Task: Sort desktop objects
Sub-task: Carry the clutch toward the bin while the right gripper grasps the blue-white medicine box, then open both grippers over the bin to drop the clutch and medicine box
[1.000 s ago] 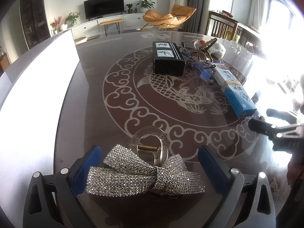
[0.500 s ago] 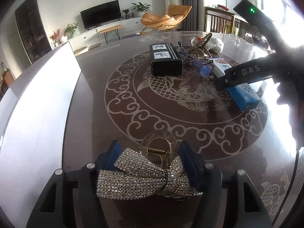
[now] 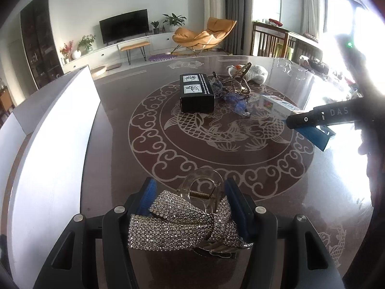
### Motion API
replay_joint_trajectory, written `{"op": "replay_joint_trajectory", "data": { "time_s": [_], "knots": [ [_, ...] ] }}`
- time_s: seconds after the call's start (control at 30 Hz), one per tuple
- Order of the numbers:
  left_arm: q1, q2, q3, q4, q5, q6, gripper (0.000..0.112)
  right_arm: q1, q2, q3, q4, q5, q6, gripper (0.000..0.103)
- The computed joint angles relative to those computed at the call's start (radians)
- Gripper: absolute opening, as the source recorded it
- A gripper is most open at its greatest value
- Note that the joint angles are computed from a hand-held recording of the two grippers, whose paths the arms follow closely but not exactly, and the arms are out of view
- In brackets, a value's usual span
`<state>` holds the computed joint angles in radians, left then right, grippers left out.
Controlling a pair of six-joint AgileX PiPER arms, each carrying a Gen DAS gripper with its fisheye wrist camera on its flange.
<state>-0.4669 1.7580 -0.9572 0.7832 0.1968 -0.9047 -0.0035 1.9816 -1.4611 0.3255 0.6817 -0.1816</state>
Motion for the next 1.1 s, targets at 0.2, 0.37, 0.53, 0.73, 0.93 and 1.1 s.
{"op": "replay_joint_trajectory", "data": {
  "time_s": [0.2, 0.37, 0.53, 0.73, 0.93, 1.1],
  "knots": [
    [0.02, -0.096, 0.045, -0.341, -0.011, 0.314, 0.058, -0.056, -0.111, 0.116, 0.205, 0.021, -0.178, 0.045],
    [0.069, -0.228, 0.067, -0.737, 0.041, 0.697, 0.058, -0.057, -0.224, 0.194, 0.31, 0.055, -0.256, 0.045],
    [0.204, -0.391, 0.079, -1.033, 0.155, 1.02, 0.058, 0.045, -0.281, 0.156, 0.329, 0.083, -0.223, 0.045],
    [0.552, -0.529, 0.088, -1.194, 0.308, 1.325, 0.058, 0.251, -0.229, -0.014, 0.398, 0.101, -0.147, 0.045],
    [0.826, -0.45, 0.054, -1.215, 0.356, 1.479, 0.058, 0.513, 0.007, -0.371, 0.306, 0.141, 0.01, 0.045],
    [0.934, -0.324, 0.034, -1.172, 0.36, 1.508, 0.058, 0.657, 0.307, -0.809, 0.128, 0.297, 0.174, 0.045]
  ]
}}
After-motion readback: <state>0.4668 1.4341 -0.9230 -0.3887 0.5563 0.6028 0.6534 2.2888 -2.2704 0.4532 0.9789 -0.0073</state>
